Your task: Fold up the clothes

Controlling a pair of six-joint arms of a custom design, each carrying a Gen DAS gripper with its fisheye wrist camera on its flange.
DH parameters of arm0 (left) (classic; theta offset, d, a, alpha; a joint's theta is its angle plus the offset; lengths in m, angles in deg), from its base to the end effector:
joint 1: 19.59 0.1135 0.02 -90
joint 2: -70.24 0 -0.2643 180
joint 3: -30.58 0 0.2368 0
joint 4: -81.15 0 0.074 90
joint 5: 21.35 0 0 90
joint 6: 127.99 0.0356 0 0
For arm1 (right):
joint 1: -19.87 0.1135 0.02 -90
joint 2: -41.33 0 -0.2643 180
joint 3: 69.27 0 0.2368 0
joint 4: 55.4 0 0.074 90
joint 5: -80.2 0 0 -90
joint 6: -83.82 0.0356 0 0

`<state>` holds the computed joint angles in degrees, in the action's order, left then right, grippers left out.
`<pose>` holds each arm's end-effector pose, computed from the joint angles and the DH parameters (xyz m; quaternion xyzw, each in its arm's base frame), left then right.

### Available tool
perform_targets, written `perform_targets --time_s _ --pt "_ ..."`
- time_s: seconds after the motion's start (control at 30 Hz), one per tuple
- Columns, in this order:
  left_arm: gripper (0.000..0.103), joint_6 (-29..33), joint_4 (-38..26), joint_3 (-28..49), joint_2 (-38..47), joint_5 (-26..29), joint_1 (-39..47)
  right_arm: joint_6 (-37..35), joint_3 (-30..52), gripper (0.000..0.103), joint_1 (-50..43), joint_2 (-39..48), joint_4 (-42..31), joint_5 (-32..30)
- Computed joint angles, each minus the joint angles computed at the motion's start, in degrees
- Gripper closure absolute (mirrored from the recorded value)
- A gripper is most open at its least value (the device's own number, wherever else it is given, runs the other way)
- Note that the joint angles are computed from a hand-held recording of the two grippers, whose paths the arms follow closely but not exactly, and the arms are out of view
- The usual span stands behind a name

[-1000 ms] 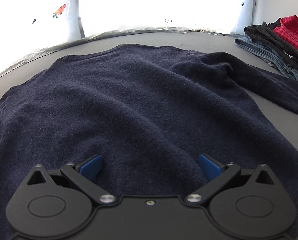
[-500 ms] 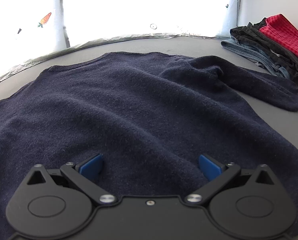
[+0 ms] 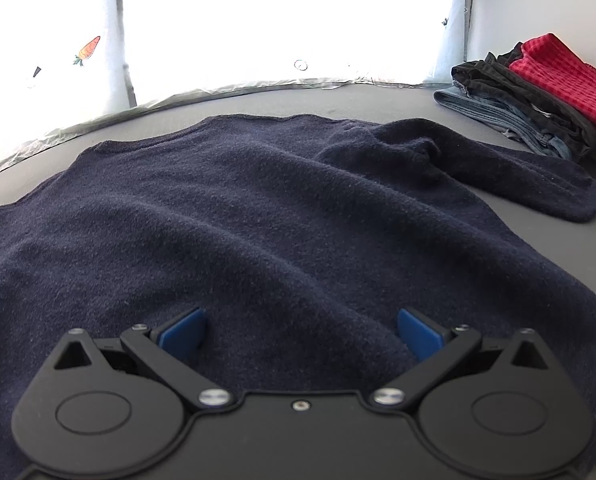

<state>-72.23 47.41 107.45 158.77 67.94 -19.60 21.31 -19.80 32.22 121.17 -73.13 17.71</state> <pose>0.3221 0.0004 0.2518 -0.2745 0.8835 -0.1063 0.3643 0.2460 0.0370 0.1754 0.2038 0.8880 -0.0904 0.4022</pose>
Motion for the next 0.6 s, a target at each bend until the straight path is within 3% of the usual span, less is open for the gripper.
perform_targets --time_s 0.1,0.2,0.27,0.33,0.47,0.6 --pt "0.097 2.8 1.2 2.1 -1.6 3.5 -3.8 0.0 -0.8 0.0 0.3 -0.3 0.9 0.5" --pt "0.093 7.8 0.9 6.0 0.4 10.7 -11.0 0.0 -1.0 0.0 0.3 -0.3 1.1 0.5" --pt "0.081 10.4 -1.2 8.9 3.9 13.5 -16.5 -0.2 -0.9 0.0 0.1 -0.4 0.9 0.2" --pt "0.05 12.8 -3.5 12.2 8.0 15.6 -21.5 -0.6 -0.6 0.0 -0.3 -0.4 0.4 -0.4" --pt "0.048 14.3 -5.6 13.3 12.0 18.3 -26.1 -1.2 0.3 0.0 -1.0 -0.2 -0.8 -1.7" --pt "0.043 8.1 -6.5 12.5 13.6 18.4 -24.4 -1.4 0.2 0.0 -1.2 -0.4 -0.7 -2.0"
